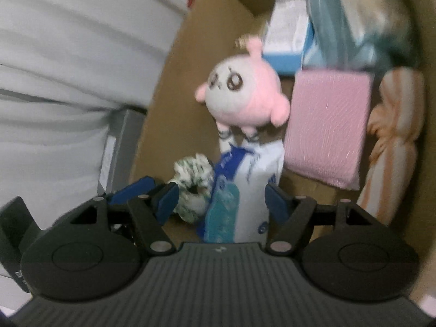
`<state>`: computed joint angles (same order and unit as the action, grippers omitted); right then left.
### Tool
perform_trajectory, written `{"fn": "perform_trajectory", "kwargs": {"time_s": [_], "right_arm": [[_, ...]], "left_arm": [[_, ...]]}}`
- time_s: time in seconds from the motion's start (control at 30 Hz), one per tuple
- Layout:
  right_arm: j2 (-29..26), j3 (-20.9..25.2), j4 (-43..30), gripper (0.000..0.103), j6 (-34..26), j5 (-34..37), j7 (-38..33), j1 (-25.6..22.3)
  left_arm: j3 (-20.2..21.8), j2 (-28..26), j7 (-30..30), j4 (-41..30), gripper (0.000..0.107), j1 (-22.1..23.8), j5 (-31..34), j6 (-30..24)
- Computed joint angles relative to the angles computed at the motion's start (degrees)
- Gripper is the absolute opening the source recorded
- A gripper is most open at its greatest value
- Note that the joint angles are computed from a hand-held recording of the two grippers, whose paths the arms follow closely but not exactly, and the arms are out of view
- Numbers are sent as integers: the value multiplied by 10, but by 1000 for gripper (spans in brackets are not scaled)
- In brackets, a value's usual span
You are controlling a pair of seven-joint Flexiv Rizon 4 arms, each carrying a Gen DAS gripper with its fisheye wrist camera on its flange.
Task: Organize soft objects
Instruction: 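Lower both items into the box and open both tools, then move both tools back over the bed toward the small white cup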
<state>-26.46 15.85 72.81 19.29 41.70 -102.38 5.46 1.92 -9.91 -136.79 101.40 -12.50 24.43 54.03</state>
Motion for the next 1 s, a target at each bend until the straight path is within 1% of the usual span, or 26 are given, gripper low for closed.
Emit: {"fn": "perform_trajectory", "kwargs": {"time_s": [0.07,0.17,0.23,0.3,0.37,0.4,0.47,0.5,0.53,0.6,0.7,0.73,0.77,0.83,0.9,0.97,1.0], "right_arm": [[11,3,6,70,14,18,-17,-11],[19,3,4,66,11,51,-26,-31],[26,4,5,64,6,76,-32,-44],[35,3,11,64,1,101,-45,-59],[47,-1,20,64,-7,126,-56,-74],[53,-3,26,64,-10,139,-61,-82],[62,-12,37,62,-15,160,-68,-96],[69,-17,45,62,-16,172,-72,-105],[74,-22,52,62,-18,182,-74,-112],[85,-33,66,62,-19,200,-77,-124],[99,-49,90,62,-17,222,-80,-140],[103,-54,97,62,-17,227,-80,-144],[106,-59,103,62,-20,233,-81,-148],[111,-68,115,62,-21,243,-81,-155],[116,-75,126,62,-21,250,-81,-160],[118,-82,135,63,-20,258,-82,-165],[119,-85,138,63,-19,262,-82,-168]], "left_arm": [[3,6,-17,-1,47,-4,15,1],[2,17,-37,2,50,-6,31,5],[0,23,-46,2,55,-6,39,4],[-4,31,-58,2,65,-8,55,5],[-8,36,-64,-1,72,-10,69,7],[-11,37,-65,-2,73,-10,72,10],[-16,36,-62,0,73,-8,64,21],[-18,34,-52,5,73,-4,45,35],[-22,29,-32,15,73,3,11,58],[-33,15,26,33,73,16,-78,97],[-80,-18,174,64,70,52,-307,131],[-96,-29,211,67,69,61,-370,131],[-102,-42,229,61,69,65,-408,118],[-86,-67,221,30,69,54,-413,77],[-65,-90,203,-3,69,39,-394,33],[-61,-105,202,-17,69,35,-398,10],[-59,-106,200,-16,70,34,-403,8]]}}
